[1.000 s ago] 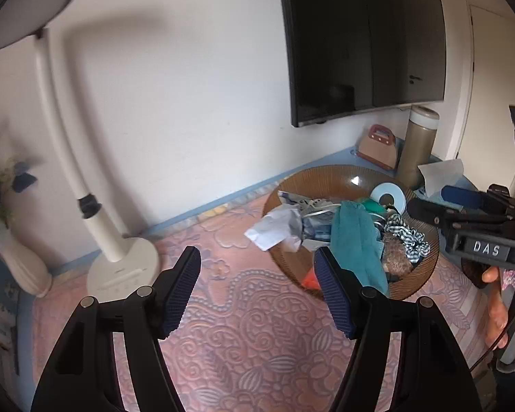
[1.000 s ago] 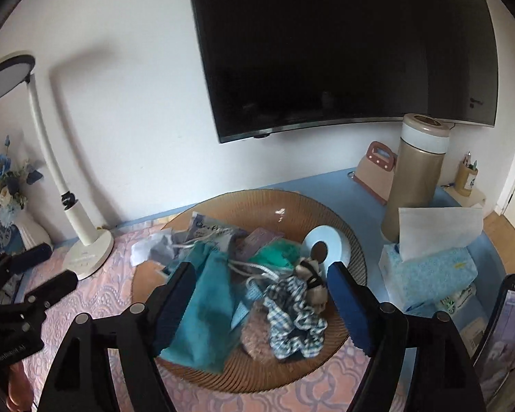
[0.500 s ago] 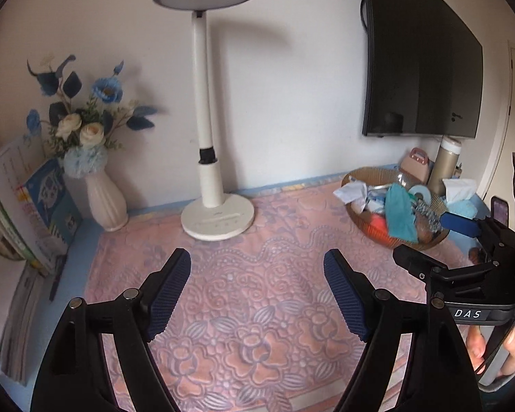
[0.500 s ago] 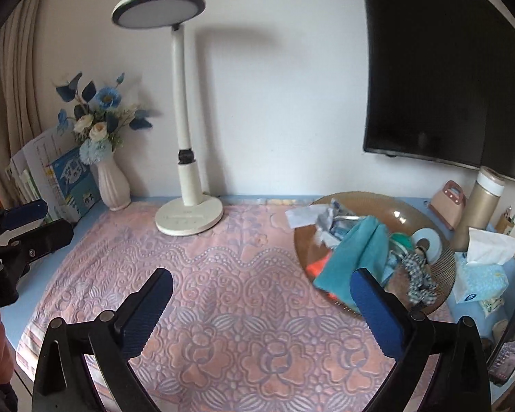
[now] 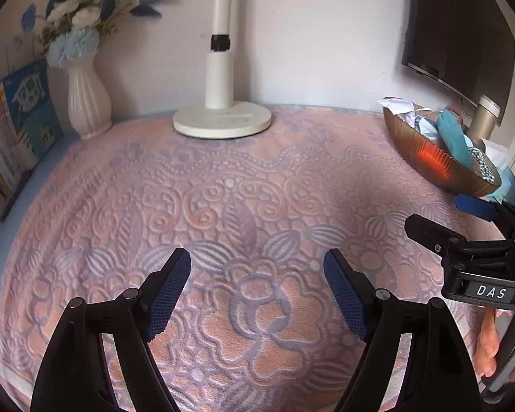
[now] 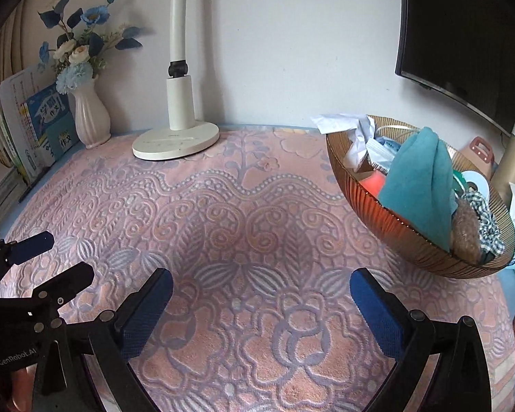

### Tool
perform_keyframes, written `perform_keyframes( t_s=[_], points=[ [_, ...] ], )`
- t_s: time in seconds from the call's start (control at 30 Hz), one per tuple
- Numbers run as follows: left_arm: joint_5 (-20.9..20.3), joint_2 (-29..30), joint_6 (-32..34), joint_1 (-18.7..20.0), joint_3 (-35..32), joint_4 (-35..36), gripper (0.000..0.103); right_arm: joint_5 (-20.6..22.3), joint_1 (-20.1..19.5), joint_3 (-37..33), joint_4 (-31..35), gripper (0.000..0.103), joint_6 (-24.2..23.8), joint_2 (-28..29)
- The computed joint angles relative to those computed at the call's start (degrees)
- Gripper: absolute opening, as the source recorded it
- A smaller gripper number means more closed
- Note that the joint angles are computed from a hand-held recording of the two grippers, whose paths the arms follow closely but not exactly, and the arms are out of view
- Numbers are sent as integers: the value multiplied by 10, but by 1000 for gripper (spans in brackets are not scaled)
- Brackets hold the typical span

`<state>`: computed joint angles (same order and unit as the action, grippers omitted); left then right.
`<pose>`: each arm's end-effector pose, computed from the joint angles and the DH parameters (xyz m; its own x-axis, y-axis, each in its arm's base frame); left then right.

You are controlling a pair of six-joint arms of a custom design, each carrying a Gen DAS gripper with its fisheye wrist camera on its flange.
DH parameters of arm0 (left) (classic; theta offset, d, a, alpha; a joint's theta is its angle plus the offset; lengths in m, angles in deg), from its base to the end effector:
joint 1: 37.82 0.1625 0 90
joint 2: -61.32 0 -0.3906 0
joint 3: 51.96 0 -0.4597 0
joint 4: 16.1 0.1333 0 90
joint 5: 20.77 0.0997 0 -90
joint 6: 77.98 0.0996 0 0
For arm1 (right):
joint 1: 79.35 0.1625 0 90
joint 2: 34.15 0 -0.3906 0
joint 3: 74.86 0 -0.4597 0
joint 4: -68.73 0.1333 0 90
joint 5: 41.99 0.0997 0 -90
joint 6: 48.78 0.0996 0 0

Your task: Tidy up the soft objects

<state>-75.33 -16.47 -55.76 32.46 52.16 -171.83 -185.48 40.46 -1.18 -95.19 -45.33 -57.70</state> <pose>-0.0304 -0.6511 0.3409 -0.7264 0.2088 -0.6548 0.5784 0.7005 -0.4182 0.4279 -0.6398 -0.0483 -0.7036 0.0334 0.7099 -0.4133 0.7934 -0.4469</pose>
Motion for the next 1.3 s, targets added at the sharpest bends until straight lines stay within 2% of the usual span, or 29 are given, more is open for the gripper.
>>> perform_keyframes(
  t_s=[0.07, 0.13, 0.23, 0.33, 0.57, 0.67, 1.3],
  points=[
    [-4, 1, -41, 10, -13, 36, 79, 16, -9, 14, -3, 103, 11, -4],
    [-16, -3, -73, 19, -19, 46, 79, 24, -14, 15, 30, 103, 44, -10],
    [-39, -4, -119, 34, -33, 72, 79, 29, -12, 27, -5, 103, 28, -14],
    [-48, -1, -139, 41, -41, 85, 79, 23, -9, 25, -10, 103, 17, -10],
    [24, 11, -118, 21, -31, 66, 79, 12, -6, 13, 3, 103, 1, -1],
    [38, 14, -102, 15, -28, 66, 80, 16, -8, 14, 13, 103, 11, -3],
    [37, 15, -112, 19, -34, 83, 80, 18, -9, 16, 18, 103, 22, -6]
  ],
)
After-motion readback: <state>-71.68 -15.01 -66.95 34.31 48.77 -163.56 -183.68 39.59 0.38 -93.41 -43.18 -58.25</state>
